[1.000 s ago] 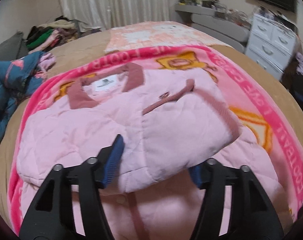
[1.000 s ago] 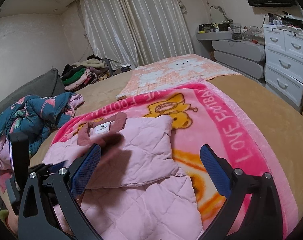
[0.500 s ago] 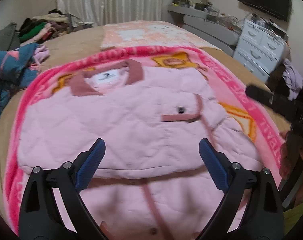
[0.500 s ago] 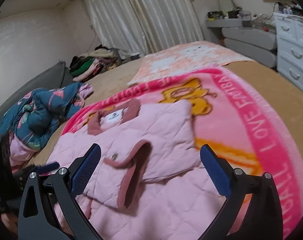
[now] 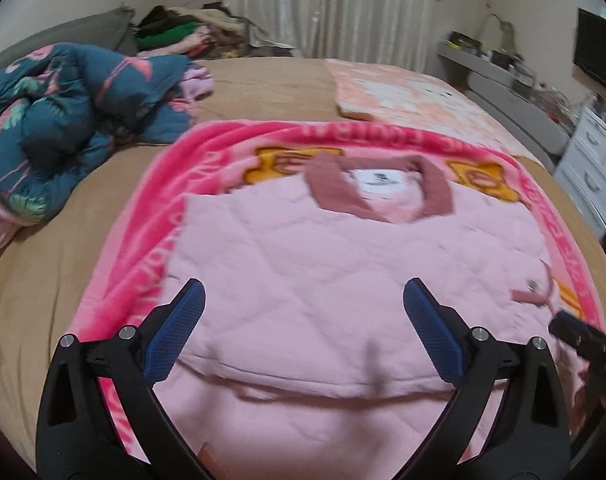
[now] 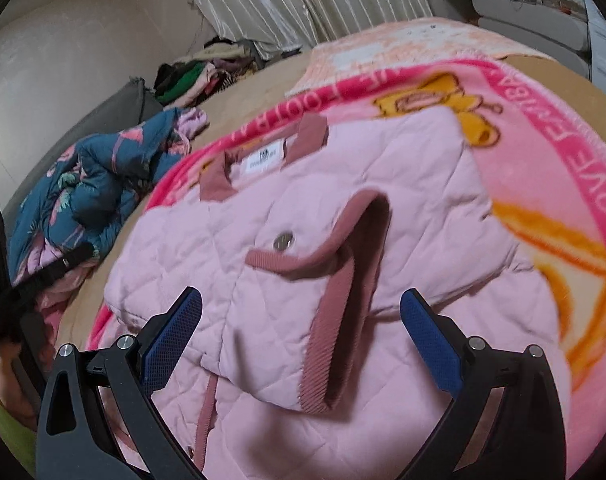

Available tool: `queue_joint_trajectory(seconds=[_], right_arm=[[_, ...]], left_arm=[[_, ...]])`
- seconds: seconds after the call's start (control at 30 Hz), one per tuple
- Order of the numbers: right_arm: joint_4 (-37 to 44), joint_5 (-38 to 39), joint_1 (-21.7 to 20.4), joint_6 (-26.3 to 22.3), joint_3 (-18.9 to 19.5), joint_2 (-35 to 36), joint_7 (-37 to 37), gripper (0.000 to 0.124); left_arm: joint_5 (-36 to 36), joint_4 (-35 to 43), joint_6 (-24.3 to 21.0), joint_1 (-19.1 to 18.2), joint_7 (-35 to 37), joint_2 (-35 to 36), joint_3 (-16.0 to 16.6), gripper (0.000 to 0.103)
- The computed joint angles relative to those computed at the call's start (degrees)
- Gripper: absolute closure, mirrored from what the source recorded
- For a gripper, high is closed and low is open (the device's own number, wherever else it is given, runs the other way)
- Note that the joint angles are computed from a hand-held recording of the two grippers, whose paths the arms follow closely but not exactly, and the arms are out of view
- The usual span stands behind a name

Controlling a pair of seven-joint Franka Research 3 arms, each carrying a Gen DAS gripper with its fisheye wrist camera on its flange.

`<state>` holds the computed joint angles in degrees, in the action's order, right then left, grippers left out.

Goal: Fold large clothes
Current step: 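Grasp the folded sleeve's ribbed cuff with the right tool, straighten, release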

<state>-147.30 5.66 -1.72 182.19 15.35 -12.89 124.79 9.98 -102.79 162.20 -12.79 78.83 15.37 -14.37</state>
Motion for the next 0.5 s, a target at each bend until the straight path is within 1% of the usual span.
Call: queue_joint_trajectory(seconds=[0.03, 0.07, 0.1, 0.2, 0.23, 0.3, 0.33, 0.37, 0.4, 0.47, 0.5], right_arm=[[0.2, -1.2, -2.2, -0.2, 2.2, 0.2, 1.2, 0.030], [0.4, -2.4, -3.9, -0.4, 3.9, 0.3, 2.2, 0.040], [0.5, -3.1, -4.1, -0.7, 4.1, 0.5, 2.6, 0.046], [1.3, -5.1, -3.4, -1.0, 3.9, 1.6, 3.1, 0.071], [1.7, -5.5, -4.4, -1.5, 5.1, 1.8, 2.7, 0.079], [2.0, -13.5, -10.4, -1.7, 10.4, 1.4, 8.0, 0.095], [2.2, -16.4, -12.5, -1.3, 12.2, 1.1, 9.2, 0.105], [2.4, -18.9, -14.6, -0.8, 14.0, 0.6, 10.3, 0.111], [2.6, -20.9, -16.6, -0.5, 15.7, 0.0, 11.1, 0.111], [3.5, -25.8, -24.7, 0.1, 22.8, -2.7, 12.8, 0.112], [3.7, -27.0, -27.9, 0.8, 25.3, -4.1, 12.9, 0.112]], left_arm=[[0.3, 0.4, -0.2, 0.0, -0.4, 0.3, 0.4, 0.010], [0.5, 0.9, -0.6, 0.1, -0.9, 0.8, 0.9, 0.010], [0.3, 1.2, -0.7, 0.4, -1.0, 1.1, 0.9, 0.010], [-0.5, 1.2, -0.6, 1.4, -1.2, 1.6, 0.8, 0.010], [-1.1, 1.2, -0.4, 1.8, -1.0, 1.8, 0.6, 0.010], [-2.2, 0.8, 0.4, 2.5, -0.5, 1.9, 0.1, 0.010], [-2.2, 0.7, 0.5, 2.5, -0.7, 1.9, 0.2, 0.010], [-1.9, 0.8, 0.5, 2.3, -1.0, 2.1, 0.4, 0.010], [-2.2, 1.1, 0.5, 2.5, -0.8, 2.4, 0.3, 0.010], [-3.2, 1.6, 0.4, 3.1, 0.2, 3.0, -0.5, 0.010], [-4.0, 1.8, 0.4, 3.4, 0.8, 3.2, -1.0, 0.010]])
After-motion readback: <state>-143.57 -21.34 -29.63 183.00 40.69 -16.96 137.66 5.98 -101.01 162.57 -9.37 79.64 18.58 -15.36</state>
